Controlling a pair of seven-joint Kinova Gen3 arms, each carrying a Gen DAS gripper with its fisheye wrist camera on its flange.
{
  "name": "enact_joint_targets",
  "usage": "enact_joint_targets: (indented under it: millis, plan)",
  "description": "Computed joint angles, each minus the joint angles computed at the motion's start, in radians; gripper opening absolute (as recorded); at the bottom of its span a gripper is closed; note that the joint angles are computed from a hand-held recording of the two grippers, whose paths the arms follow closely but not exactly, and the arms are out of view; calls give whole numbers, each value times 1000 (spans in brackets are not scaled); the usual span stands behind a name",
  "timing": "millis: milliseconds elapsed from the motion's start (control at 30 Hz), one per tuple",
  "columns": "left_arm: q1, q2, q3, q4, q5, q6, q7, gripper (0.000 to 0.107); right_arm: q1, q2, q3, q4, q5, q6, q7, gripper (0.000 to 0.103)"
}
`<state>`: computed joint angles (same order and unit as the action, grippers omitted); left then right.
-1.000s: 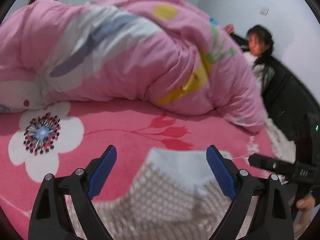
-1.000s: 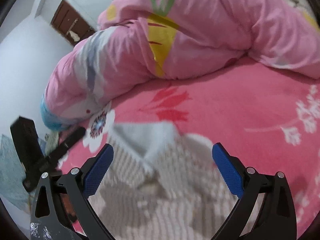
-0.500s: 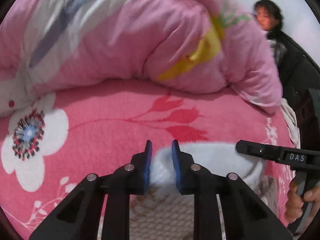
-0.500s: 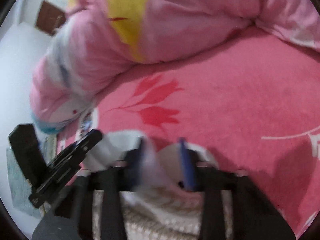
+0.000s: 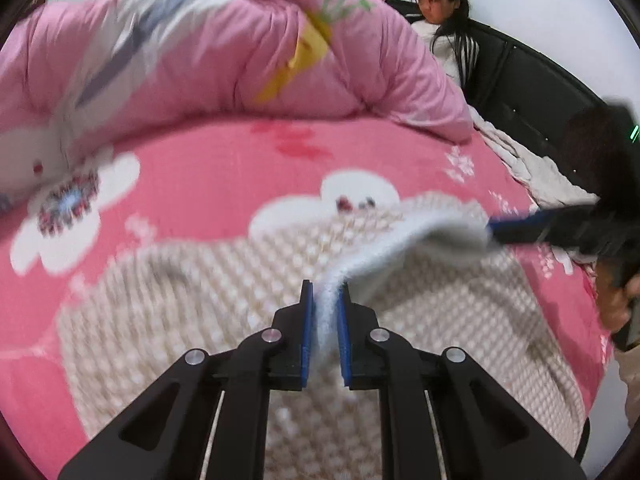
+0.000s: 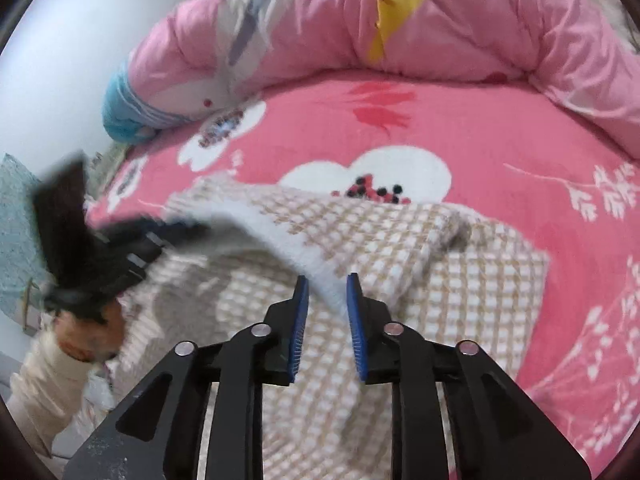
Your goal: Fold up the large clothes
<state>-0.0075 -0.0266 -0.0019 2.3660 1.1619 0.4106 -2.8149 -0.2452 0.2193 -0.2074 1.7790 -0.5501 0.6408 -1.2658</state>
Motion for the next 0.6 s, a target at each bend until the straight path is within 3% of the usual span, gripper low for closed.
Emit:
enact_joint_targets:
  millis: [67,133,233,333,400,467,600]
  plan:
    - [-16,12,-17,19,73,27,-81,14,-6,-17,6,-14,-49,-20,33,24]
    - [-35,17,-25,35,131,52,-149,14,-53,15,35,-72,-33,-15,2,24]
    - [-61,4,-34,58,186,79,-223,14,-99,141,20,-195,56,14,-100,24]
    - [-85,-23,-47,78,181,102,-254,14,-91,248,-14,-239,96,54,-178,23]
    - [-111,-72,-75,97,164,140,-274,14,-77,274,-33,-189,68,22,-180,23]
    - [-135,-125,-101,108,174,183,-319,15,-33,235,-90,-100,42,-59,-118,23]
    - [-127,-125,-53,39,195,149,-236,24,-48,189,-100,-1,46,-159,-97,23]
